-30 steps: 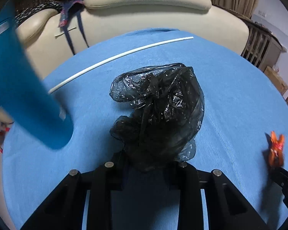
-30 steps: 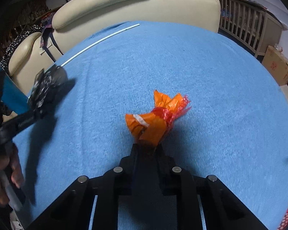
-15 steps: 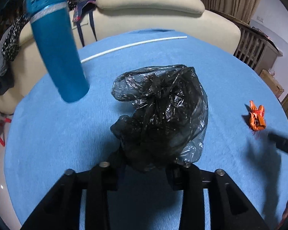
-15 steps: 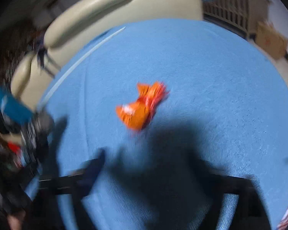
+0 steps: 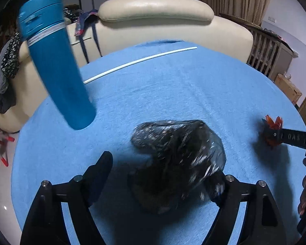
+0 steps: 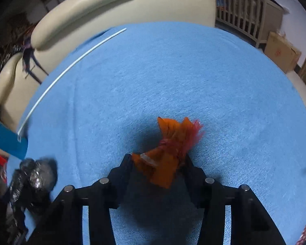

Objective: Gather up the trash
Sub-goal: 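Lift the black bag and orange wrapper off the table with both grippers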

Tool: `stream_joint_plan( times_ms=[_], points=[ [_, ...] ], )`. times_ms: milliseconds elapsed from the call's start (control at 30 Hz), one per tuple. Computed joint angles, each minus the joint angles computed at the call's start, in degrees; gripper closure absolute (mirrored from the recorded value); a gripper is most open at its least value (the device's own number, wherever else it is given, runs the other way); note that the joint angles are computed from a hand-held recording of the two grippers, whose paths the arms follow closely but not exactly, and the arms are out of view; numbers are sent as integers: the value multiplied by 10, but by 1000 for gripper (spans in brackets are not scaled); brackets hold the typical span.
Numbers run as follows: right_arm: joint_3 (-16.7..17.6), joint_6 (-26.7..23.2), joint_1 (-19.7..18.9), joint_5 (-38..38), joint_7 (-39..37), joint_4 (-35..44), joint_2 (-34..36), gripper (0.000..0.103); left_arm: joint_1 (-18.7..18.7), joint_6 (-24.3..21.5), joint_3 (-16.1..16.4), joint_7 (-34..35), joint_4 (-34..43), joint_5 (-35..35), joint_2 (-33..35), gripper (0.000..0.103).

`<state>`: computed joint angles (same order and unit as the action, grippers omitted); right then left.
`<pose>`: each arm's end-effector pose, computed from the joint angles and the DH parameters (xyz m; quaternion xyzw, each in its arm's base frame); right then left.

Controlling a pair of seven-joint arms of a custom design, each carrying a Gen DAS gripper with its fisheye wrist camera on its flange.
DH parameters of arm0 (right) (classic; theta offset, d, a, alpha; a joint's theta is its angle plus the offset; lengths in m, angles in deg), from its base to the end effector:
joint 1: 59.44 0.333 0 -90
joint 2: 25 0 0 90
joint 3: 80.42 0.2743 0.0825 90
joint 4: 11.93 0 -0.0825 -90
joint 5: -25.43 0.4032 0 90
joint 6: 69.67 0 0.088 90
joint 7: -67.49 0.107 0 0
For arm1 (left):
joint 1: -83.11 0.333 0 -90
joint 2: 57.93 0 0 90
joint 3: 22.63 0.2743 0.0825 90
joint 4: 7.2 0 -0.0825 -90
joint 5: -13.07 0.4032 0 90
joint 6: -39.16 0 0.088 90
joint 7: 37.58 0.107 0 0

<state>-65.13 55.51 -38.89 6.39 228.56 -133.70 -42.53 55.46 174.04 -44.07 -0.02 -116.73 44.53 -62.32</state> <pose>0.4313 0.3082 0.5286 -0.5067 0.8237 -0.1623 0.1962 0.3965 -0.4544 0.5368 -0.5794 0.7377 -0.2661 0.2219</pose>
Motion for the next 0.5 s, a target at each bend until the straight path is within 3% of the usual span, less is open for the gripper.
stream_joint_plan(
  times_ms=[133, 200, 267, 367, 500],
  points=[
    [1, -10, 2, -5, -18, 3, 1, 58, -2, -1, 2, 27, 21, -21, 24, 19],
    [1, -13, 4, -6, -26, 8, 5, 59, -5, -36, 5, 96, 53, -83, 55, 23],
    [0, -7, 9, 4, -33, 4, 2, 62, -7, -23, 9, 86, 44, -68, 54, 63],
    [4, -4, 15, 14, -30, -10, -17, 64, -4, -16, 14, 100, 37, -109, 46, 65],
    [12, 4, 20, 27, -30, -28, -39, 64, -1, -9, 14, 70, 3, -111, 9, 65]
  ],
)
